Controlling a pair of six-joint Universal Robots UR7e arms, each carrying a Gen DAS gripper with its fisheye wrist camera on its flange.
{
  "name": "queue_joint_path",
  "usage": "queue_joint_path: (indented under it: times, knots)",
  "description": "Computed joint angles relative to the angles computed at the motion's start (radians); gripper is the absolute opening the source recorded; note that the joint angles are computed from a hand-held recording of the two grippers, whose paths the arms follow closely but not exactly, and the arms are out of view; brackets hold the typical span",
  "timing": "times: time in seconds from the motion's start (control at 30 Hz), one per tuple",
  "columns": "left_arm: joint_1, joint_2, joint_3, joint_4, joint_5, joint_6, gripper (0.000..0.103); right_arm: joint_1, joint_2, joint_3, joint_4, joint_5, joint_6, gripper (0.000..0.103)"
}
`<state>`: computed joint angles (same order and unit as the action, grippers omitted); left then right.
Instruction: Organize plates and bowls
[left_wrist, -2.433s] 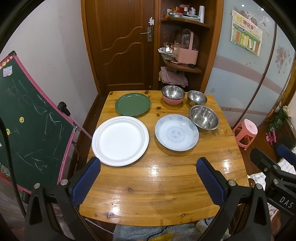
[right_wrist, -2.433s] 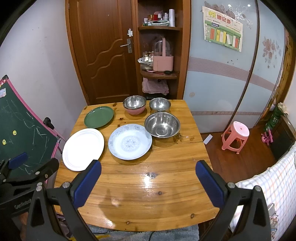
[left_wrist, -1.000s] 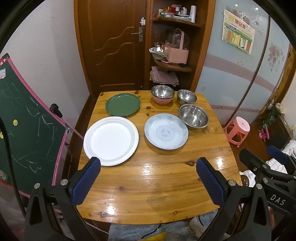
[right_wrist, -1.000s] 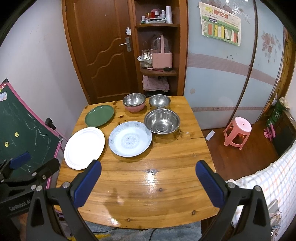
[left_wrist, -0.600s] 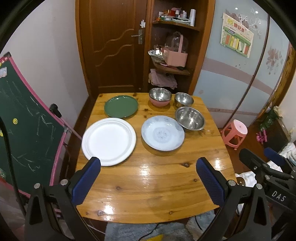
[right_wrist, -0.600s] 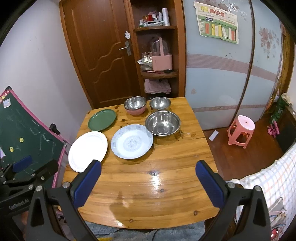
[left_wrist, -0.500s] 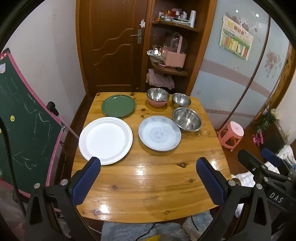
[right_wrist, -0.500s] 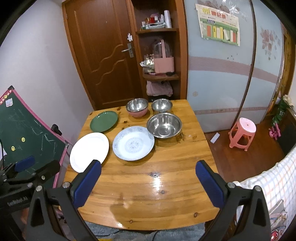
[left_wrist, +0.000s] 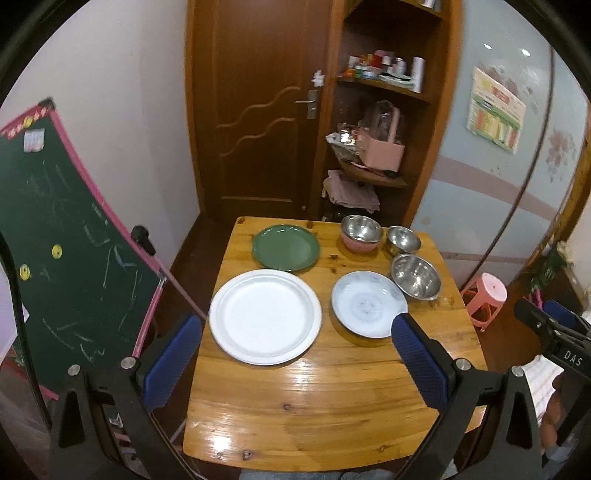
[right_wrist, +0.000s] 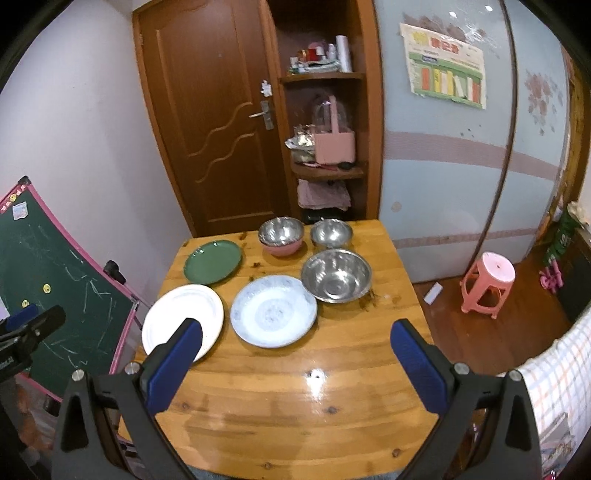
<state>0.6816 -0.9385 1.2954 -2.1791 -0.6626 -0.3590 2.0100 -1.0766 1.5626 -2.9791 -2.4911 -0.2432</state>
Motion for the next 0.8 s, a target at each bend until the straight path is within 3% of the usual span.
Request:
queue_joint_path:
  times: [0.1,0.27,0.33,0.4,0.5,0.67,0.8]
  knots:
    - [0.025,-0.008,-0.028,0.031,0.022,-0.032,0.102,0.015,0.053,-0.058,-0.039,-0.015,-0.071,0.102]
    - [0.086,0.045,-0.132,0.207,0.176,-0.109,0.102,0.024,0.136,-0.158,-0.045,0.042,-0.154,0.102]
    - [0.120,0.069,-0.166,0.244,0.162,-0.098,0.102,0.015,0.166,-0.195,0.004,0.086,-0.142,0.102]
    - [0.156,0.094,-0.206,0.274,0.102,-0.074,0.102,0.006,0.193,-0.226,0.048,0.104,-0.121,0.102]
    - [0.214,0.152,-0.282,0.345,0.031,-0.061,0.102,-0.025,0.234,-0.281,0.193,0.172,-0.040,0.101]
    - [0.289,0.249,-0.402,0.433,-0.018,-0.016,0.100,-0.100,0.306,-0.393,0.492,0.329,0.127,0.084]
    - [0.348,0.312,-0.507,0.450,-0.108,0.014,0.081,-0.166,0.378,-0.502,0.692,0.448,0.284,0.080]
